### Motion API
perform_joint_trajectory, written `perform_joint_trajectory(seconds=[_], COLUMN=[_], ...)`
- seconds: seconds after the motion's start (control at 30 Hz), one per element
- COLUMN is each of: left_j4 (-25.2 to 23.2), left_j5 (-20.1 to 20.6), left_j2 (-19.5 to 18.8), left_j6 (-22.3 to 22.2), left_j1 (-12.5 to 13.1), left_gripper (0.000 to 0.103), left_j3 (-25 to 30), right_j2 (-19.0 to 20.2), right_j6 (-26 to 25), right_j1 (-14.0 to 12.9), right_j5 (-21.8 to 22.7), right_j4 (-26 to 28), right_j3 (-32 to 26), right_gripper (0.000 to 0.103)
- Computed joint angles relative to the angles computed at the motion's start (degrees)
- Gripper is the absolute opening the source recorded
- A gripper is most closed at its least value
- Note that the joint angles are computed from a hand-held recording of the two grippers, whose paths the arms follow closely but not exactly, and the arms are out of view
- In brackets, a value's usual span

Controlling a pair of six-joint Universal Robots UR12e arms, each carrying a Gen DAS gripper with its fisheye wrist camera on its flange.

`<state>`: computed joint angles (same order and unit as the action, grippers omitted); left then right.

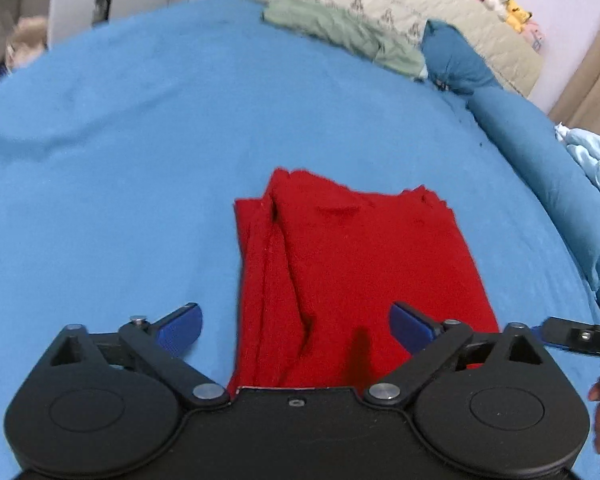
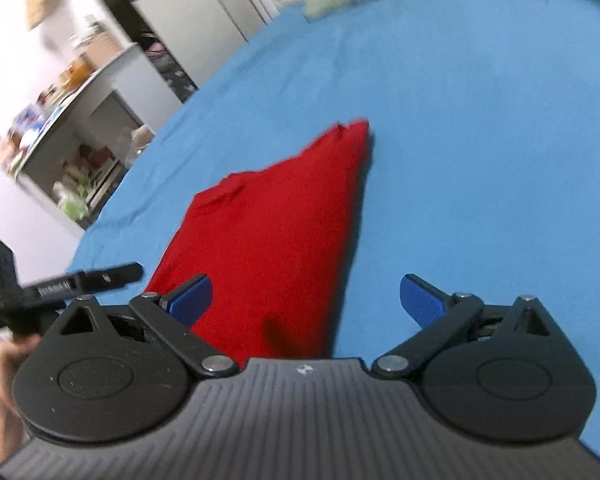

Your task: Fold small clothes

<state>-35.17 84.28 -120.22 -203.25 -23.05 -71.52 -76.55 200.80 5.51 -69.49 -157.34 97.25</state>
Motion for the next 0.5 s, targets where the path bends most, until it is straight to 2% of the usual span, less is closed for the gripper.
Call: perform_joint_trajectory(seconds=[0.07, 0.17, 0.23, 0.27, 0.3, 0.33, 0.37, 0.43, 0.5], left_j4=[-2.12, -1.61, -0.54, 0.05, 0.65, 0.31, 0.38, 2.22, 5.29], left_j5=[-0.15, -0.57, -1.89, -4.63, -6.19, -5.36, -4.71, -4.08, -5.65], left_j2=[-1.12, -2.06, -1.92, -1.77, -1.76, -1.72, -1.63, -0.95, 0.25], left_j6=[0.27, -0.25, -0.38, -0.95, -2.31, -1.94, -1.46, -1.02, -0.85], left_j1=[0.21, 0.26, 0.5, 0.91, 1.1, 0.87, 0.64, 0.21, 0.06], left_gripper=[0.09, 0.089, 0.071, 0.042, 0.038, 0.034, 0.028, 0.026, 0.024], left_j3=[1.38, 1.9, 1.35, 0.96, 0.77, 1.04, 1.18, 0.73, -0.49], right_j2=[2.25, 4.3, 5.1, 5.23, 5.38, 5.52, 5.38, 5.23, 4.33], right_j6=[2.28, 2.26, 1.77, 1.45, 0.95, 1.03, 1.19, 0.19, -0.41], right_j1=[-0.52, -0.03, 0.5, 0.67, 0.68, 0.54, 0.74, 1.29, 1.2], right_j5=[2.86, 2.72, 1.96, 1.69, 2.35, 3.94, 3.29, 2.17, 2.58], right_j4=[1.05, 1.15, -0.51, -1.16, -1.35, -1.56, -1.85, -2.14, -3.85], right_j3=[-1.52, -2.45, -2.43, -2.4, -2.53, -2.63, -2.67, -3.27, -2.87], right_gripper=[0.103, 0.103, 0.1, 0.082, 0.067, 0.053, 0.046, 0.041, 0.038])
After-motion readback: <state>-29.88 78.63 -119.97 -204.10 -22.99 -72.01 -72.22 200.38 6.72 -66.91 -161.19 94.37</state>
